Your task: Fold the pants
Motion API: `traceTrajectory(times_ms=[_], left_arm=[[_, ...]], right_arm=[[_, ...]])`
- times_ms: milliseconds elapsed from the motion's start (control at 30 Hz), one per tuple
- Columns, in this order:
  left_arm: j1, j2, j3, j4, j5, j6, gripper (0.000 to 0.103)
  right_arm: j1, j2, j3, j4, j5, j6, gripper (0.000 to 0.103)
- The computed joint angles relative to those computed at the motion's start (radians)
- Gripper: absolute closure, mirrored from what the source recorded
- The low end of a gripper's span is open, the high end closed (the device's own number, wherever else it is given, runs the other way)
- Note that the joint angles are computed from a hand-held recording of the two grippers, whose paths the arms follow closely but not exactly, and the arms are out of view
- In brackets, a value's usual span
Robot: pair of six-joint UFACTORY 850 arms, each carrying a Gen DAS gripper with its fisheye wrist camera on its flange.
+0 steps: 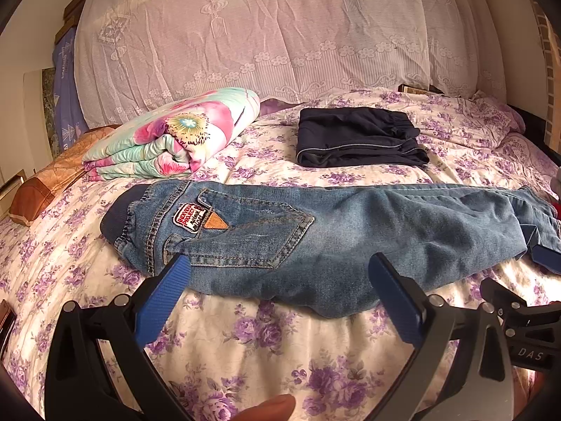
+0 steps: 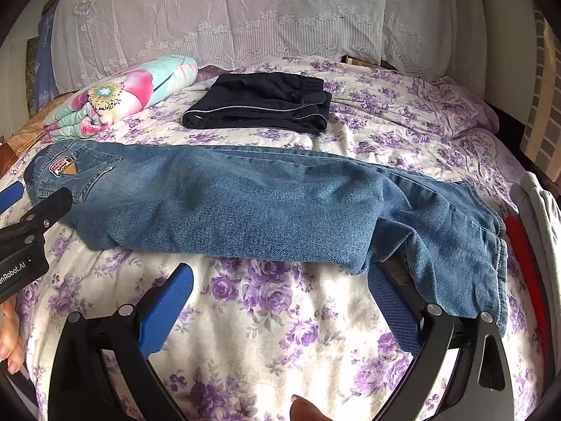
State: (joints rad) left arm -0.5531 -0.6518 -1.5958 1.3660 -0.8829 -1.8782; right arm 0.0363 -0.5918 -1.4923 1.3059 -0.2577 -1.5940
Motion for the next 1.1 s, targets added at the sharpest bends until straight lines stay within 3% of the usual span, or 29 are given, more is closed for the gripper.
traceTrajectory(times_ms=[1100], left_arm=[[-0.001,-0.006,-0.010,-0.006,-0.002,0.006,0.004]], right_arm=[[0.002,-0.007,-0.001,-0.012,0.003,0.008,0.003]])
